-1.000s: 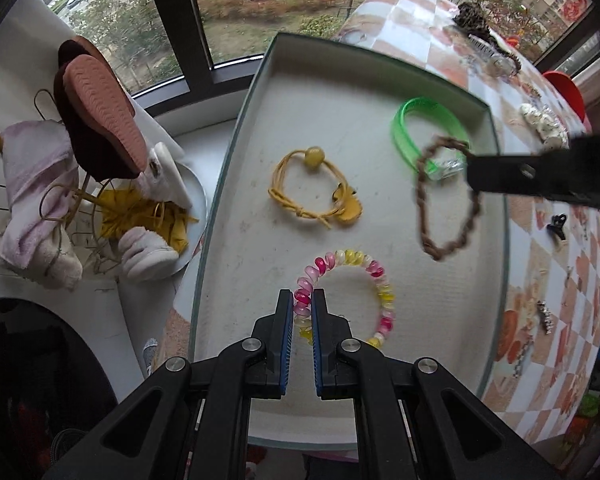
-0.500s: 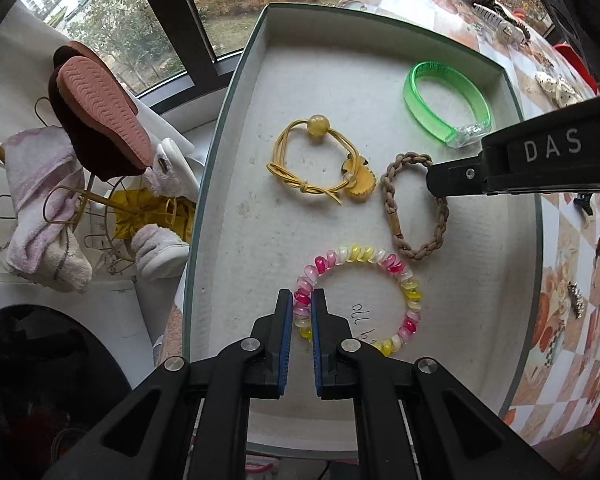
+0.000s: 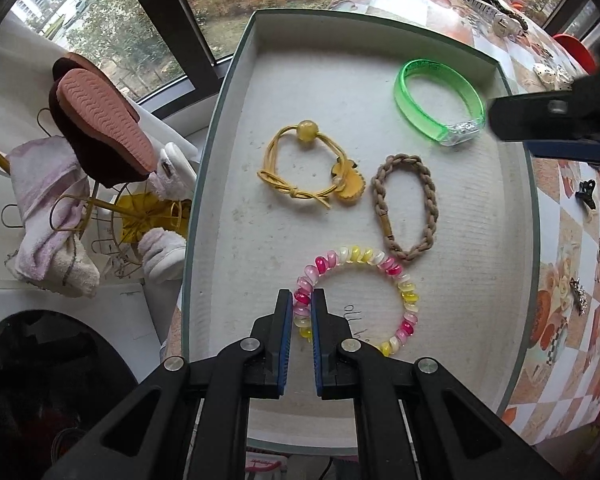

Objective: Organize jewelry
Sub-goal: 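Open right gripper to drop the braided bracelet while left gripper releases the beaded bracelet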

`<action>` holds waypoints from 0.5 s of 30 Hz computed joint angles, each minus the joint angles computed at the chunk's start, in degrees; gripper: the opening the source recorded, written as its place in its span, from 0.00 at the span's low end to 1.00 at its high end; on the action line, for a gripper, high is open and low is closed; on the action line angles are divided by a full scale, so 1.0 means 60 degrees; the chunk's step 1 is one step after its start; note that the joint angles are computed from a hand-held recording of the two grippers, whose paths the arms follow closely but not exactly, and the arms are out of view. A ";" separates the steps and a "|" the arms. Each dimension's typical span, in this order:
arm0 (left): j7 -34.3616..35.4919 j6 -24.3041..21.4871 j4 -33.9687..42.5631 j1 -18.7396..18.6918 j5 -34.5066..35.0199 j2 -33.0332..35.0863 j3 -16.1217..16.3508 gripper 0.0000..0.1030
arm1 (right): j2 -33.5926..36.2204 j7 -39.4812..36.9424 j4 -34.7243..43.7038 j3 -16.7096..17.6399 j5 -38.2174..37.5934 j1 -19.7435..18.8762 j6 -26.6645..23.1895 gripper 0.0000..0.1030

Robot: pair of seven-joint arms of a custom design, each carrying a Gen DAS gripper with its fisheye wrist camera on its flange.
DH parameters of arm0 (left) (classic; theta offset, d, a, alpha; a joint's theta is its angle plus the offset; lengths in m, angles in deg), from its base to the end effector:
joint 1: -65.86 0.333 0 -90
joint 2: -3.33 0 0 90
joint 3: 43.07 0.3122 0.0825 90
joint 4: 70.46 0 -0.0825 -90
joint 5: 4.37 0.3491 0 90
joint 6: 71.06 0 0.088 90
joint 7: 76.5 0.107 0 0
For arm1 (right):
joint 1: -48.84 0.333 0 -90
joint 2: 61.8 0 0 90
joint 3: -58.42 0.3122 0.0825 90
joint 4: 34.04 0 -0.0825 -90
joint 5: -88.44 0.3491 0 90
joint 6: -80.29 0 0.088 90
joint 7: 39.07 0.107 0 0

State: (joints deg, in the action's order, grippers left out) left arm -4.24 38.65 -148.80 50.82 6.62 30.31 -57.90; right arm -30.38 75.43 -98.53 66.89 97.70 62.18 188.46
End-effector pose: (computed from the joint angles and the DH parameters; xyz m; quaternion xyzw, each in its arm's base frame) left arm 0.6022 -0.2909 0.4690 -0.6180 0.7841 -0.0305 0.0485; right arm 0.6532 0.2426 0.5214 -0.6584 0.7356 0.0668 0.1446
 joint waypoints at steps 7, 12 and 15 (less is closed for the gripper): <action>0.0132 -0.0380 0.0299 -0.0070 0.0020 0.0190 -0.0014 0.12 | -0.1550 0.0199 -0.2176 -0.0158 0.0108 -0.0227 0.0795 0.49; 0.0195 -0.0659 0.0597 -0.0224 0.0192 0.0335 0.0014 0.62 | -0.2692 0.0283 -0.3675 -0.0364 0.0167 -0.0411 0.1099 0.49; 0.0000 -0.0902 0.1041 -0.0430 0.0505 0.0510 0.0114 1.00 | -0.3350 0.0414 -0.4522 -0.0521 0.0201 -0.0483 0.1258 0.49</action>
